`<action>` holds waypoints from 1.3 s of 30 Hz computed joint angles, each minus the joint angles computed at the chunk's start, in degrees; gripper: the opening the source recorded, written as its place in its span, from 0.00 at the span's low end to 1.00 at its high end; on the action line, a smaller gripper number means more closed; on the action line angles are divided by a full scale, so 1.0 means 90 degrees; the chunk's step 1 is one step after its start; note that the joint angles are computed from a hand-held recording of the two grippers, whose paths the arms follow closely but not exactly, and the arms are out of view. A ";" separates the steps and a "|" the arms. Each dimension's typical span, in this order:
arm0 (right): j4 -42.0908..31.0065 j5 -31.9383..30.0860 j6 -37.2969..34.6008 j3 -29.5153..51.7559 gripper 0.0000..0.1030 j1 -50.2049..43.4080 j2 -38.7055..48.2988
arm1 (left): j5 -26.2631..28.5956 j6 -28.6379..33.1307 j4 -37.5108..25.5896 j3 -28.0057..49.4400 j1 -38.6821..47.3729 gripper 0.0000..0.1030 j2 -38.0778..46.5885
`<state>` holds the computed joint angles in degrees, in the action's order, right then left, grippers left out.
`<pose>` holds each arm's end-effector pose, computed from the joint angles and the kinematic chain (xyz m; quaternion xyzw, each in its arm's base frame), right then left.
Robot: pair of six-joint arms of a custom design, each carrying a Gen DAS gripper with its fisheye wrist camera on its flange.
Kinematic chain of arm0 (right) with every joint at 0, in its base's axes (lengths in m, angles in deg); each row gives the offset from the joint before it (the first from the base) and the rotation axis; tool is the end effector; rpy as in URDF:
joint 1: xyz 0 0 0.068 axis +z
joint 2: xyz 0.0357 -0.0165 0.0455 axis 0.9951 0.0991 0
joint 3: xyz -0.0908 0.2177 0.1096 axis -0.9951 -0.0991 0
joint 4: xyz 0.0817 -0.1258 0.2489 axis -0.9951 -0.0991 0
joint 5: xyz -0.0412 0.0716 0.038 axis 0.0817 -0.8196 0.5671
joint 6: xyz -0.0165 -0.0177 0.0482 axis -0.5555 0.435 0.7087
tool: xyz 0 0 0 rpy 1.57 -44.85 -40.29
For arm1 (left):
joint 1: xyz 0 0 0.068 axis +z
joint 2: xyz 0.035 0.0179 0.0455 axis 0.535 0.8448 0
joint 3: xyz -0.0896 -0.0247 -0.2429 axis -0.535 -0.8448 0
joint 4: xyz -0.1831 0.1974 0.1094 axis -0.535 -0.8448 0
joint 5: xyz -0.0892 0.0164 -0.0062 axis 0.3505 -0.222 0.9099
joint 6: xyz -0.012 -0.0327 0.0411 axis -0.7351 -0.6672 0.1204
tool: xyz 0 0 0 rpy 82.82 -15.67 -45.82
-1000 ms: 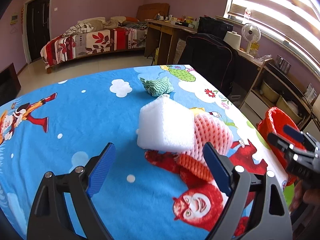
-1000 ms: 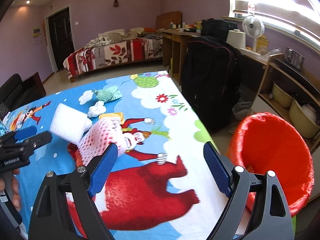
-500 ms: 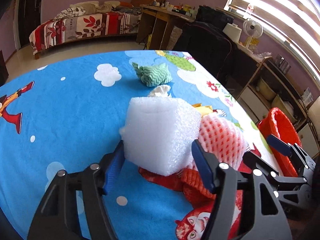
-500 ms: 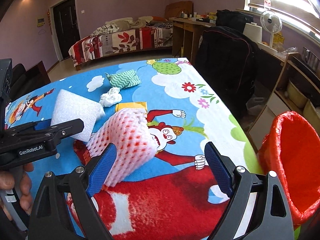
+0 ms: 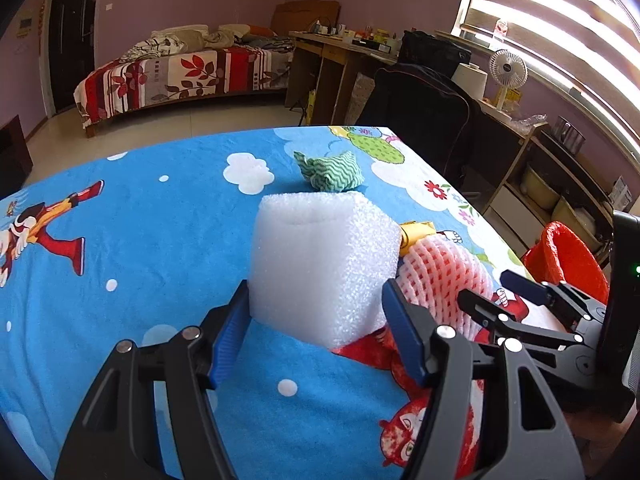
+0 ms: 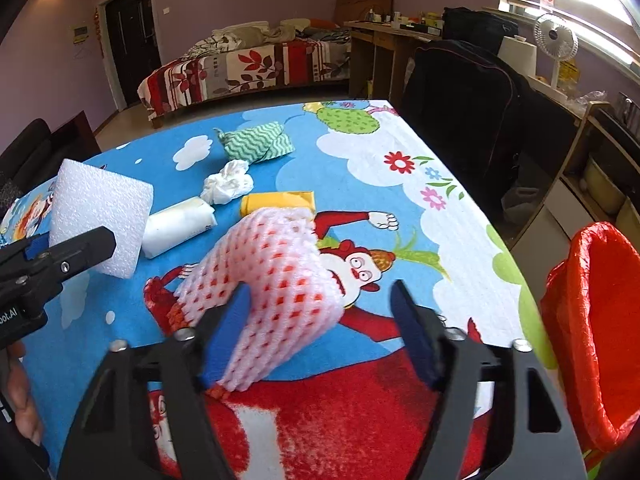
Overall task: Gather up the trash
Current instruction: 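Grasp the white foam block with the left tool while the right tool grasps the pink foam net, then carry the foam block and pink net over the red bin and release both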
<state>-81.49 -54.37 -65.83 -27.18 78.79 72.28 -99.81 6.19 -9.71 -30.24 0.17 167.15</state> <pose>0.3381 -0.0183 0.1006 -0.2637 0.9009 0.0986 0.3302 0.2695 -0.1507 0.0992 -0.1736 0.9056 -0.0274 0.3861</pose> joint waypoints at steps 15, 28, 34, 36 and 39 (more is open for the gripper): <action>-0.0433 -0.0615 -0.0592 0.0034 0.24 -0.0698 -0.0547 | -0.0619 -0.0359 -0.0559 -0.0042 -0.0378 0.62 -0.0452; -0.0827 -0.1139 -0.0830 0.0572 0.24 -0.1487 -0.0516 | -0.0991 -0.0482 -0.1160 0.0941 -0.0876 0.62 0.0064; -0.0953 -0.1283 -0.0943 0.0826 0.24 -0.1797 -0.0369 | -0.1064 -0.0479 -0.1352 0.1222 -0.1006 0.62 0.0203; -0.0995 -0.1329 -0.0962 0.0939 0.24 -0.1903 -0.0302 | -0.1085 -0.0457 -0.1401 0.1352 -0.1046 0.62 0.0285; -0.1016 -0.1370 -0.0960 0.1055 0.24 -0.2016 -0.0243 | -0.1096 -0.0401 -0.1423 0.1486 -0.1088 0.62 0.0382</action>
<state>-90.63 -66.70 -74.48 -17.69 60.64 70.09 -109.67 2.58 -22.52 -16.86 -9.63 170.58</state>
